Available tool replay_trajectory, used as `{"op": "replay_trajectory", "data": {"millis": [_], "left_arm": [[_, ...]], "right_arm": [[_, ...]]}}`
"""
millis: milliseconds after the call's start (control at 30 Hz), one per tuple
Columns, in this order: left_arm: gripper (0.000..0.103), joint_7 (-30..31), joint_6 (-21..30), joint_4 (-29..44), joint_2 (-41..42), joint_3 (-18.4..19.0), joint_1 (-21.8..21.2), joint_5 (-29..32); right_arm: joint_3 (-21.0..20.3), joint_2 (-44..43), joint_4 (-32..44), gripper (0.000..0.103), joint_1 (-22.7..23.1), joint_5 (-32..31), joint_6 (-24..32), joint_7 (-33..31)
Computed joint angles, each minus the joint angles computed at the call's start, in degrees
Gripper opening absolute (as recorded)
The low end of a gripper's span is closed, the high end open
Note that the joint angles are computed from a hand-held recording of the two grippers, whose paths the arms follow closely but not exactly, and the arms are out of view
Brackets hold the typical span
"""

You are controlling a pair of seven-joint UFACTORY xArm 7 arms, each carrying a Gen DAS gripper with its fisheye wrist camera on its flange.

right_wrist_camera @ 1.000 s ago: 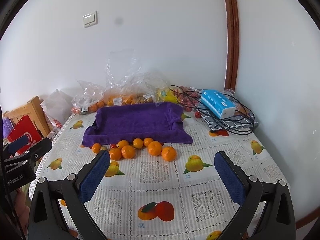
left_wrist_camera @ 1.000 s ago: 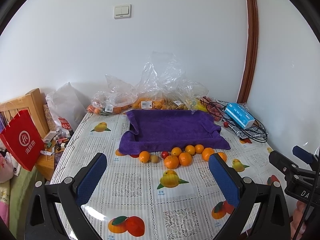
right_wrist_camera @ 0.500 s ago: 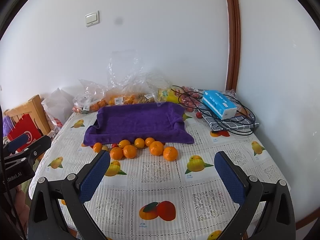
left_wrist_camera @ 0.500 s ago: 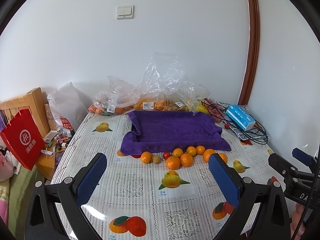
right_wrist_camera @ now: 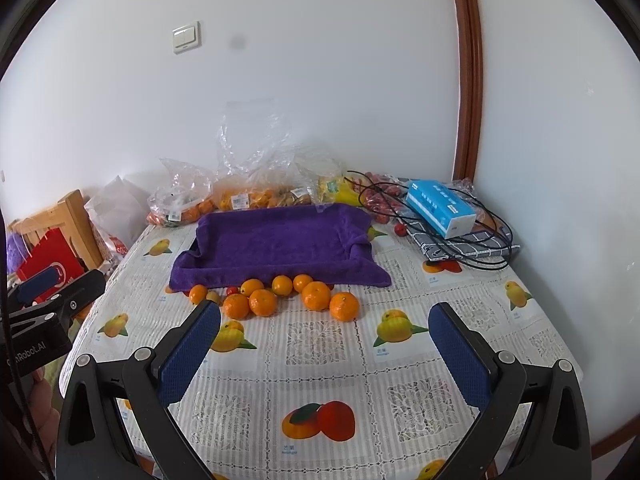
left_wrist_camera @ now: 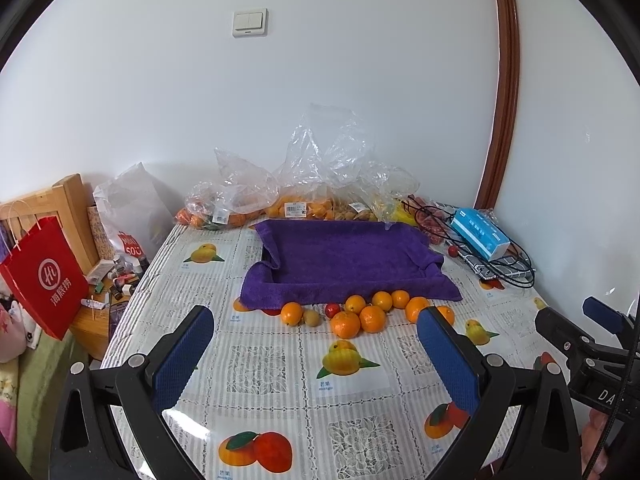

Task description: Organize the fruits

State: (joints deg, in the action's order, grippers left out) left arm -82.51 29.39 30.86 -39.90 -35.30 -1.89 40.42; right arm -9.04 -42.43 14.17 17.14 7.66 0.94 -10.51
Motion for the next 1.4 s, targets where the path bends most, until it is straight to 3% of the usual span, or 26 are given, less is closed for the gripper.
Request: {"op": "replay_trajectory", "data": {"millis": [967, 1400], "left_arm": [[0.102, -1.1, 0.1, 1.3, 2.8, 0.3, 0.2, 2.4], [0.103, -3.1, 0.5, 2.7, 9.4, 3.3, 1.4, 7.2]], "right_arm": [[-0.2, 0.9, 0.2, 0.103, -0.1, -0.2, -0.8, 0.6], [0.3, 9.5, 3.5, 0.103, -0.3, -0.4, -3.6, 1.9]]}}
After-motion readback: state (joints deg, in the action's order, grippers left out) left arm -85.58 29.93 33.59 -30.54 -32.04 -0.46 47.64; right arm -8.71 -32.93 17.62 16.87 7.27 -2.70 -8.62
